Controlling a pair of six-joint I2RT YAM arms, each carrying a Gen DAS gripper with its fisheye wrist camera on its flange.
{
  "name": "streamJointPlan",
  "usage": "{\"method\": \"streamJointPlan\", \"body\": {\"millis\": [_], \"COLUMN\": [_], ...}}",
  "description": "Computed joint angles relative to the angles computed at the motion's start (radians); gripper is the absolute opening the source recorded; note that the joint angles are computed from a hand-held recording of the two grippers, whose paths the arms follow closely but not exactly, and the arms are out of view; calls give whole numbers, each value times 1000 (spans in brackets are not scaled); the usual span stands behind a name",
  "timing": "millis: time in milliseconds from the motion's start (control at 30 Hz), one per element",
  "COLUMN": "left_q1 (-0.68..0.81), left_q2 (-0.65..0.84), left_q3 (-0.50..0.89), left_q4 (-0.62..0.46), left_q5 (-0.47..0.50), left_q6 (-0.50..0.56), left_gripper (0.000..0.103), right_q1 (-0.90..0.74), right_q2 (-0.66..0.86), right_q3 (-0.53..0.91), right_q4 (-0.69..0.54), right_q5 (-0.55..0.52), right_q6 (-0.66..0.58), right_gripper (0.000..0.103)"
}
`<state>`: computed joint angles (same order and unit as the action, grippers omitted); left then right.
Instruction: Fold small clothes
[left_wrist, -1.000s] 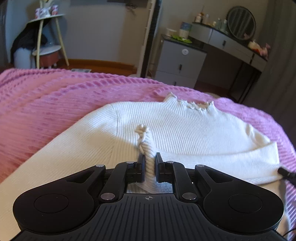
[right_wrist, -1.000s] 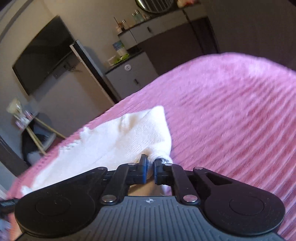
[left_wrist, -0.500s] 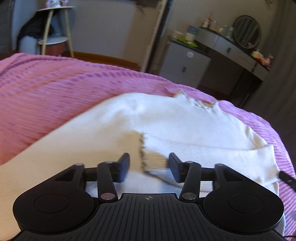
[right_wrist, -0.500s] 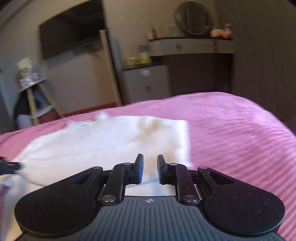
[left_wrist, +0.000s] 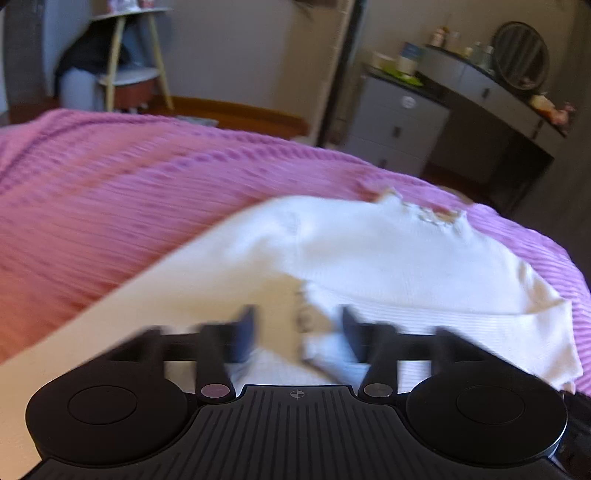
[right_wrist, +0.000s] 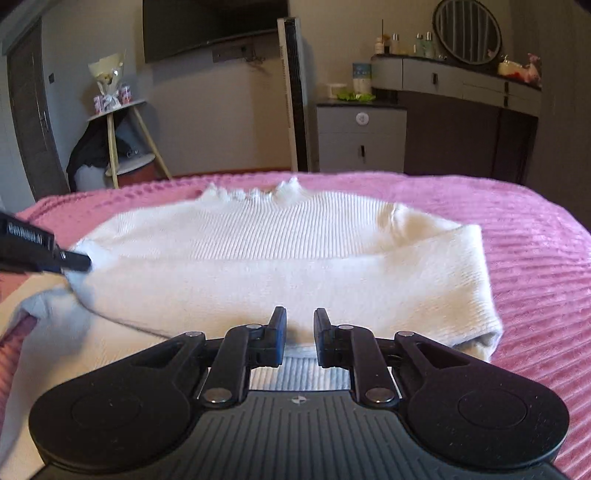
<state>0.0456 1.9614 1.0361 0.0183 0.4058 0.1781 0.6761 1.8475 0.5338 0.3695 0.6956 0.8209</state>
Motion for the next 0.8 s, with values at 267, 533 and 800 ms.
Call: {"method": "streamJointPlan", "body": {"millis": [267,533,800], "left_q1": [304,613,707], "left_q2": [-116,-11,92], "left_q3": [-167,-109,-15], "left_q4": [-94,-167,-109], "left_q5": [210,291,384], "left_q6": [120,81,-204], "left_gripper": [88,88,78], "right_q1": [115,172,383], "right_q2": [-51,-7,-106], "right_q3": [19,79,65], "right_q4": [-132,-272,-439], "right_q5": [133,72,176], "right_q6": [6,108,339], "right_gripper": [20,21,33]}}
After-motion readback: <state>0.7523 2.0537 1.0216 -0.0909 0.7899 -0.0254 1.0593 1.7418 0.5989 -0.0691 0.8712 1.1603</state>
